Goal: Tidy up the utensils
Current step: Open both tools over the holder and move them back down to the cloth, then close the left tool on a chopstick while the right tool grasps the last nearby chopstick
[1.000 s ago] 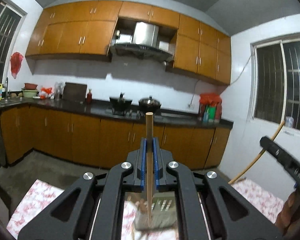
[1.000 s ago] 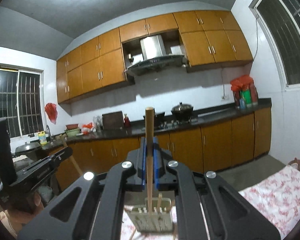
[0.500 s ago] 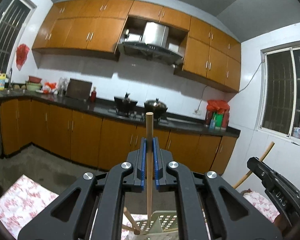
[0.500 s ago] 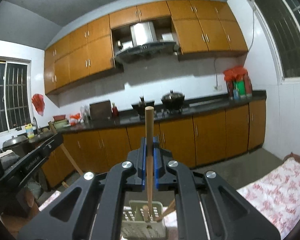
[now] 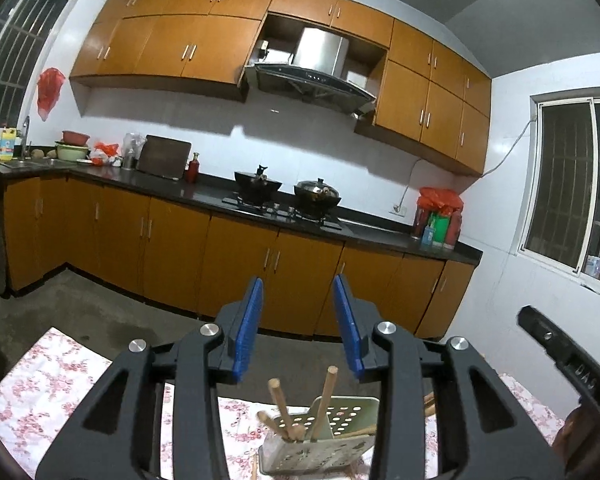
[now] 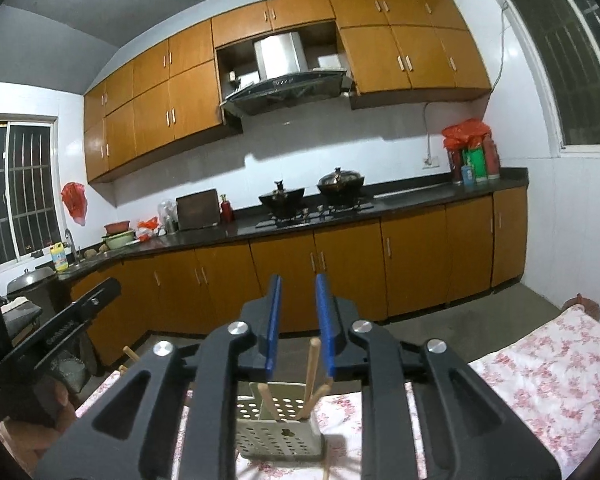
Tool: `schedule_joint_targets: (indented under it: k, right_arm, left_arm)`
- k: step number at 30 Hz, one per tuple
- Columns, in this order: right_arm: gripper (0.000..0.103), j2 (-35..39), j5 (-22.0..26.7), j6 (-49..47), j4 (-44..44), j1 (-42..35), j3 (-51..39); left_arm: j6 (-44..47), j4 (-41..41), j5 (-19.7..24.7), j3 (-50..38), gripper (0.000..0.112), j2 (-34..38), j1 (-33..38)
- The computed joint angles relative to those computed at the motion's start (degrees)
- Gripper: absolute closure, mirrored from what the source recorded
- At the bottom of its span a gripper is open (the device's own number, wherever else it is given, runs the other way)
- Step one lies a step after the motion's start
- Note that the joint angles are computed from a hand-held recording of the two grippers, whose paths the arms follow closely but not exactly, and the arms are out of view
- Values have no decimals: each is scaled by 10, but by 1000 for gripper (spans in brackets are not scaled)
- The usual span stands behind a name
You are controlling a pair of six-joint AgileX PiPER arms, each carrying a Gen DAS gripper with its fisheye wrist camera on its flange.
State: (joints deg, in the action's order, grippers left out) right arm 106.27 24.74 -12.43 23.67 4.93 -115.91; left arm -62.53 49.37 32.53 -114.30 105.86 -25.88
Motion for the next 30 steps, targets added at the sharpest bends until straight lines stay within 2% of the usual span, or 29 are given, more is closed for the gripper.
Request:
schedule_joint_targets:
  k: [6,9,11,13,15,20,22,27,30]
  right_arm:
    - [74,-109,-46,-48,41,-37,170]
    - [74,-144,-60,-23,5,-54,252]
    - [74,-150,-47,-18,2,-64,281]
    - [73,-146,-30,5,-21,-69,318]
    - [74,-135,-10,18,-37,-66,344]
    - [74,-119,3,5,-50,-29,422]
    - [74,-112,11,-23,-27,-16,439]
    - [74,-92,21,-50,-19,11,453]
    - [74,-83,25,-36,-33,25,452]
  left_arm:
    - [-99,101,1,147,64,-106,-17]
    - [-148,140,24,235,59,-160,-27]
    - [-174,159,49,294,55,-188,-35]
    - [-174,146,71,340,55,-201,-39]
    - [-173,127,74,371,55,-204,-38]
    - [-140,52,76,439,55,-197,-30]
    - [-118,22,70,449,55,-191,-27]
    - [-103,3,66,477,55,-184,-34]
    - [-104,3,66,479,55,-175,-44]
